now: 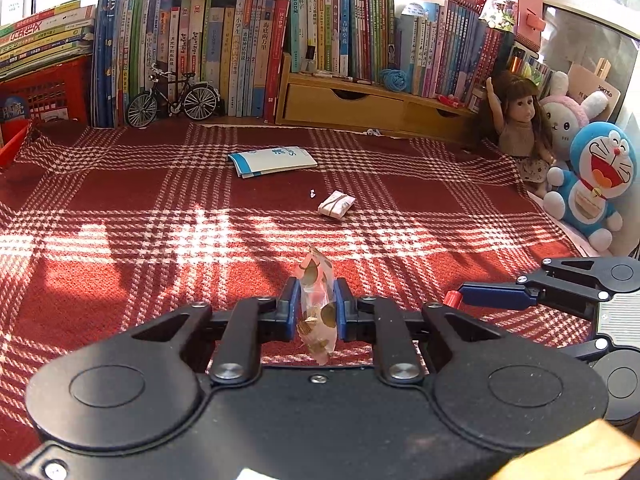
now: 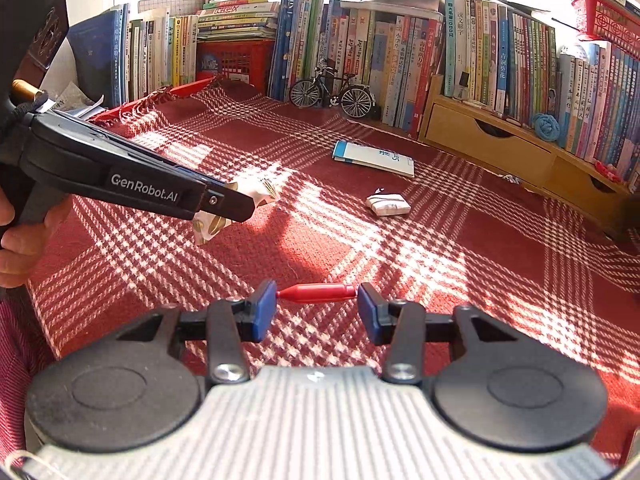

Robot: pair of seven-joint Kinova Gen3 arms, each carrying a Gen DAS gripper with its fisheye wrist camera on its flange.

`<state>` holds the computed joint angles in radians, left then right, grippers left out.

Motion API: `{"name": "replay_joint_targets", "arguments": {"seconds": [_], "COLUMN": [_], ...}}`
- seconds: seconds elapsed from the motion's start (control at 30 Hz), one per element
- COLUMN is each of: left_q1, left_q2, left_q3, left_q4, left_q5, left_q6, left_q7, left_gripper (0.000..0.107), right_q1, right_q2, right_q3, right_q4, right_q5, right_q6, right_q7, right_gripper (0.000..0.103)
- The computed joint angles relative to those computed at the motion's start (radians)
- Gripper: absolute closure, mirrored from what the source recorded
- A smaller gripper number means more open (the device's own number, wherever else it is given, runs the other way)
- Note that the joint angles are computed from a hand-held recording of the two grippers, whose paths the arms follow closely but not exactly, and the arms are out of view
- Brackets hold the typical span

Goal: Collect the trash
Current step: 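Carry the wrapper and red marker to the trash bin and open both tools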

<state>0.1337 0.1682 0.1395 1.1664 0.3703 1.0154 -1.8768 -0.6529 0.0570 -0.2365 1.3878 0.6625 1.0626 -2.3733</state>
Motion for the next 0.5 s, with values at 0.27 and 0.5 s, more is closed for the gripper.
{"name": "replay_joint_targets", "arguments": {"seconds": [0.27, 0.5], "left_q1": [-0.037, -0.056], "left_q2": [-0.082, -0.128], "left_q3": [-0.021, -0.048], "left_q4": [0.076, 0.133], "left_q5": [0.079, 0.138], "left_q6": [-0.005, 0.004], "left_q7": [-0.065, -0.107], "left_gripper": [0.093, 0.094], "right_q1": [-0.045, -0.064], "right_q2": [-0.046, -0.067], "right_q3": [-0.054, -0.098], "right_q4": [0.051, 0.073], "right_q5": [0.119, 0.17], "right_q6": [0.045, 0.102], "right_q7": [-0.175, -0.3], "right_gripper": [0.051, 0.051]}}
